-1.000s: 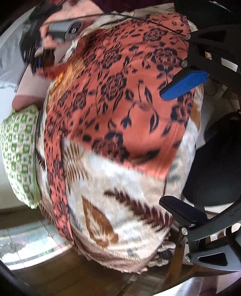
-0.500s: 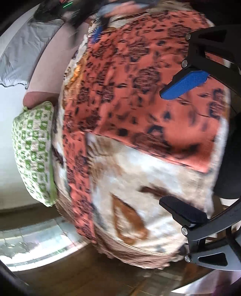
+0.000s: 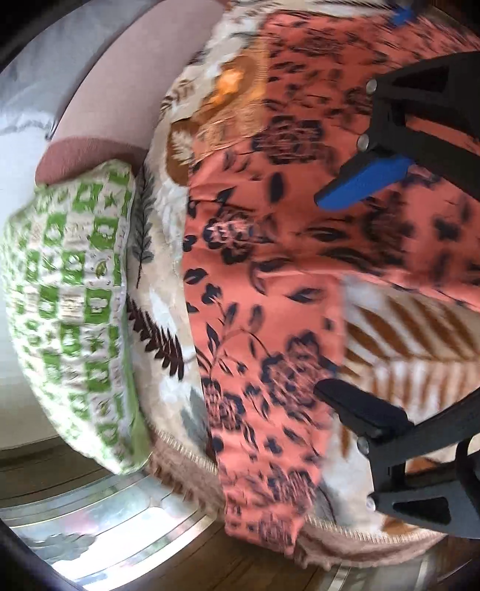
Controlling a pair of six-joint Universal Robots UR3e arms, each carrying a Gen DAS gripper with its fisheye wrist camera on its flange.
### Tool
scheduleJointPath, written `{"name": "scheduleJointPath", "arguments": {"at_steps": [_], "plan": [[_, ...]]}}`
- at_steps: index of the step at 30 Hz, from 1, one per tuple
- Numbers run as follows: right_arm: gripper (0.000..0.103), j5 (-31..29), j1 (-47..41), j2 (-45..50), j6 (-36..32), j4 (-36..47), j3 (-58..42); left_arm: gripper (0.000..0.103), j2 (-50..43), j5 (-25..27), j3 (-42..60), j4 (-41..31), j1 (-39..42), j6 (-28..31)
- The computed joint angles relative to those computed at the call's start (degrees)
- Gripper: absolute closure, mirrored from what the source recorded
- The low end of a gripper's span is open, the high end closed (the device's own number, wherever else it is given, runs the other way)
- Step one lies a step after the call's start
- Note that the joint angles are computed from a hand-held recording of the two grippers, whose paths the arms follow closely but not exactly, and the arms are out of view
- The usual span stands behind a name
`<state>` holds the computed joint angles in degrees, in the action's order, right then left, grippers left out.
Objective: Fold small clothes
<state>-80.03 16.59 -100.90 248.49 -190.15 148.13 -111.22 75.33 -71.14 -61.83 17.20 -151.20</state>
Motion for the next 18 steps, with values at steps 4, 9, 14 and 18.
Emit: {"name": "scheduleJointPath", "arguments": {"at_steps": [4, 9, 14, 18], "plan": [[0.028, 1.8, -1.5, 2.4, -4.5, 4.1, -3.0, 0.047, -12.4, 1.7, 16.7, -9.7, -3.7, -6.0], [0.028, 3.4, -5.5, 4.0, -5.1, 1.2, -0.7, 0.095, -19.4, 3.0, 25.1, -13.1, -6.4, -8.8], [0.028, 5.0, -8.7, 2.2, -4.8, 0.2, 2.6, 0.097, -20.1, -0.8, 31.0, -12.6, -8.2, -4.2], [0.028, 0.2, -5.0, 4.8, -6.2, 4.3, -2.3, 0.094, -22.0, 2.6, 34.2, -8.6, -9.7, -4.1]]}}
